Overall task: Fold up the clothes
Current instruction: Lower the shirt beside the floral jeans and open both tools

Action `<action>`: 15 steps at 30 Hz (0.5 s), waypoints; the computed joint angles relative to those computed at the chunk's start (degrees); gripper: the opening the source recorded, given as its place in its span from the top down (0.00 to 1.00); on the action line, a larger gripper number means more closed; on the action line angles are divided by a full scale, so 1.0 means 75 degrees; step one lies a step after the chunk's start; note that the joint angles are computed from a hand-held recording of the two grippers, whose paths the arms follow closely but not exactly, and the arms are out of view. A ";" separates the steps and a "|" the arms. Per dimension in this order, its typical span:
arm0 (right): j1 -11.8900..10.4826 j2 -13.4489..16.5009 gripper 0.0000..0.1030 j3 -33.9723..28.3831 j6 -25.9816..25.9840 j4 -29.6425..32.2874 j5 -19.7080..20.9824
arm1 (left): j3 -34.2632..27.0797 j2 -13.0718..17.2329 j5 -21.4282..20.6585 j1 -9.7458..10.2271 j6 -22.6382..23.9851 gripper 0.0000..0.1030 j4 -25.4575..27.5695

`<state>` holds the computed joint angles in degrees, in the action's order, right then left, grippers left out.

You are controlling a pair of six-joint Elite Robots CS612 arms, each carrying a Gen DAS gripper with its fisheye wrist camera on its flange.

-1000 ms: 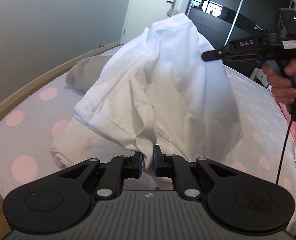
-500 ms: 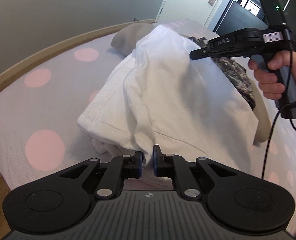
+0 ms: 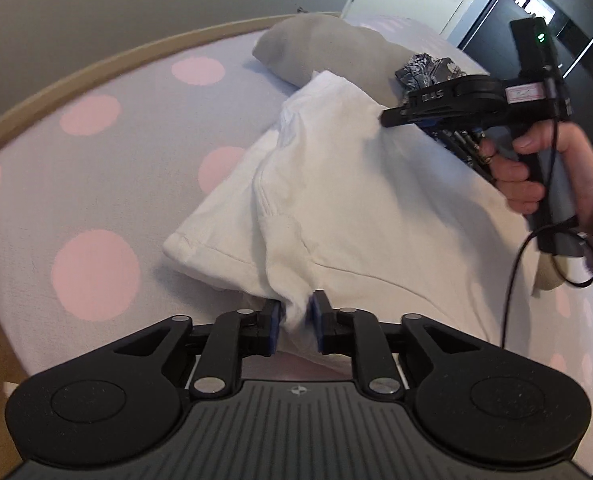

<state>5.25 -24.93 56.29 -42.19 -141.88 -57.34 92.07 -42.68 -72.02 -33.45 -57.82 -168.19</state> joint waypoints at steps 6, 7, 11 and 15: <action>-0.0290 -0.0399 0.79 0.0376 -0.0854 0.0309 0.0449 | 0.0000 -0.0280 0.1629 -0.0370 -0.0279 0.79 0.0915; -0.0340 -0.0454 0.82 0.0392 -0.1097 0.0527 0.0498 | -0.0024 -0.0248 0.1756 -0.0404 0.0003 0.80 0.0713; -0.0409 -0.0582 0.86 0.0670 -0.1653 0.0563 -0.0099 | -0.0406 -0.0055 0.1189 -0.0360 0.0626 0.86 0.0783; -0.0452 -0.0379 0.93 0.0624 -0.1557 0.0293 -0.0444 | -0.0799 0.0194 0.1182 -0.0414 0.1217 0.86 0.1455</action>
